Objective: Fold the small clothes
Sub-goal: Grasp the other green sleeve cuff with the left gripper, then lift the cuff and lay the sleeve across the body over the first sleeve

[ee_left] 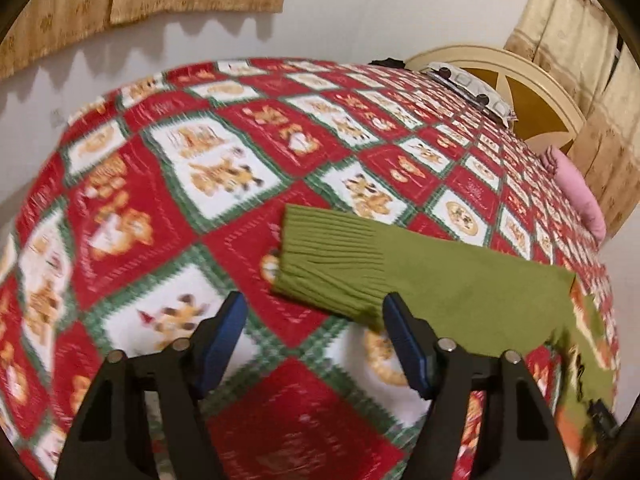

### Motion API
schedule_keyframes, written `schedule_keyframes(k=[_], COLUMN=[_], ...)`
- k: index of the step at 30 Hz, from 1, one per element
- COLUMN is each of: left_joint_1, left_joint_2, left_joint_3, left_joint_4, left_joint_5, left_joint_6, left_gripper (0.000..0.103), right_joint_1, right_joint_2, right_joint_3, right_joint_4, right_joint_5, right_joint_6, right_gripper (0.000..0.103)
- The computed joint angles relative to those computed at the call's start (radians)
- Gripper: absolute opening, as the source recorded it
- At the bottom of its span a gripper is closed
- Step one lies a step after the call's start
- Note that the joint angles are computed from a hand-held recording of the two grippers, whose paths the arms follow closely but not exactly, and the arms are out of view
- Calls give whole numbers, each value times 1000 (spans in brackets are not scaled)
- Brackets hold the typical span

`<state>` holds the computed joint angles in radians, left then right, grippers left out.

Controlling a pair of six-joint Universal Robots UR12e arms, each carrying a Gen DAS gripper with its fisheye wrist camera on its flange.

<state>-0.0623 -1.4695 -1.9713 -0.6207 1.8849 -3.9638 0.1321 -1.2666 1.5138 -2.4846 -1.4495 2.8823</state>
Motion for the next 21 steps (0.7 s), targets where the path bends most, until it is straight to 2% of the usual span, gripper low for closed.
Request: schedule_keyframes(k=[3,5,6,7,8,10,15,21], left_joint_1=[10,13,19,32,43,48,30,6], left_joint_2=[-17,-28,-30,-30,-28,-24,-7,-8], left_joint_3=[4,11,13,9,5,3,15,72], left_joint_4=[16,25,32,53,68,90,137,194], left_joint_5=[-16,-6,-11,-43,-82,-97,-65,-70], left_joint_6=[-30,-33,-33,-23,-13,-3,41,73], left_gripper=[63,52,43,7,8,8,7,7], right_joint_1=[4,5,5,5,4,4,4,2], right_joint_2=[-1,-1,-1,-1,-1,-1,-1,-1], right_joint_3=[5,6,6,6,6,7,6,4], right_joint_4=[-13,-18,-18,-18,-17,-18,-18,-11], right_joint_5=[-14,-18,-17,-16,-14,-12,-12,-4], right_joint_6=[-1,-1,-1,0,1,3,4,9], right_gripper=[86,86,86,86,86,86,86,87])
